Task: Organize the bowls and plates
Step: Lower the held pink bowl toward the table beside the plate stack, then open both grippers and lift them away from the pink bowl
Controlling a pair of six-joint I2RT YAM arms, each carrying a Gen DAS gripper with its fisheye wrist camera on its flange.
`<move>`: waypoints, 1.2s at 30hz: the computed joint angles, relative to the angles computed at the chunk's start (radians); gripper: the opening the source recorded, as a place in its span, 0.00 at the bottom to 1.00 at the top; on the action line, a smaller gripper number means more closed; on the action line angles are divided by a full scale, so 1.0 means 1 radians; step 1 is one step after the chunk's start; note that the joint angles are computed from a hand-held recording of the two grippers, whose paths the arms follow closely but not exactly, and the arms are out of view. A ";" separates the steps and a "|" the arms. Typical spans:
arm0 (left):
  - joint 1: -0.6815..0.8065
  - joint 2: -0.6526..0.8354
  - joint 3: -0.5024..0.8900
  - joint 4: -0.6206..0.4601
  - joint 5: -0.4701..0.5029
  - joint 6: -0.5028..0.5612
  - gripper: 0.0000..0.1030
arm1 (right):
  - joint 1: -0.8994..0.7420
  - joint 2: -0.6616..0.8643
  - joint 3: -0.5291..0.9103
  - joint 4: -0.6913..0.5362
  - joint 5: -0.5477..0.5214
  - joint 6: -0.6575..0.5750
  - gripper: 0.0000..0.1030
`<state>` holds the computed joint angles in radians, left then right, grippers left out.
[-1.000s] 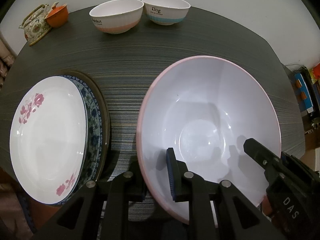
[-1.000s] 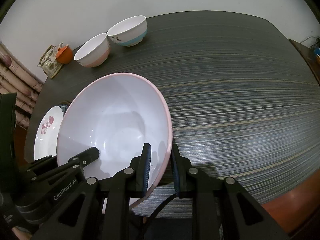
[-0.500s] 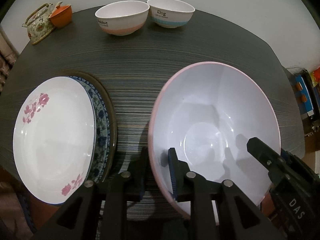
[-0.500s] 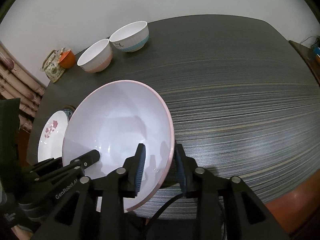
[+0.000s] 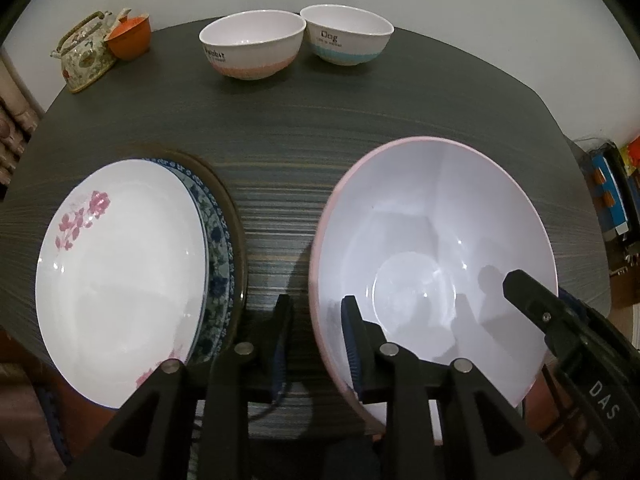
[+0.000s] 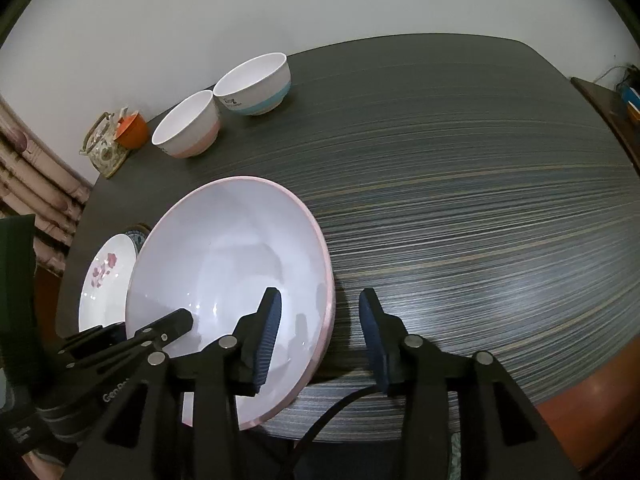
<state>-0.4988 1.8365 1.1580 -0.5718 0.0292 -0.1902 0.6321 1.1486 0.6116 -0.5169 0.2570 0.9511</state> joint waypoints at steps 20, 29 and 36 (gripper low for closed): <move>0.035 -0.124 -0.084 0.047 -0.025 0.020 0.33 | 0.013 -0.011 0.003 -0.003 0.048 0.008 0.40; 0.071 -0.160 -0.084 0.038 0.017 0.040 0.33 | 0.033 -0.014 0.039 -0.045 0.092 0.005 0.40; 0.112 -0.158 -0.077 0.039 0.088 0.055 0.33 | 0.028 -0.014 0.059 -0.061 0.096 -0.001 0.40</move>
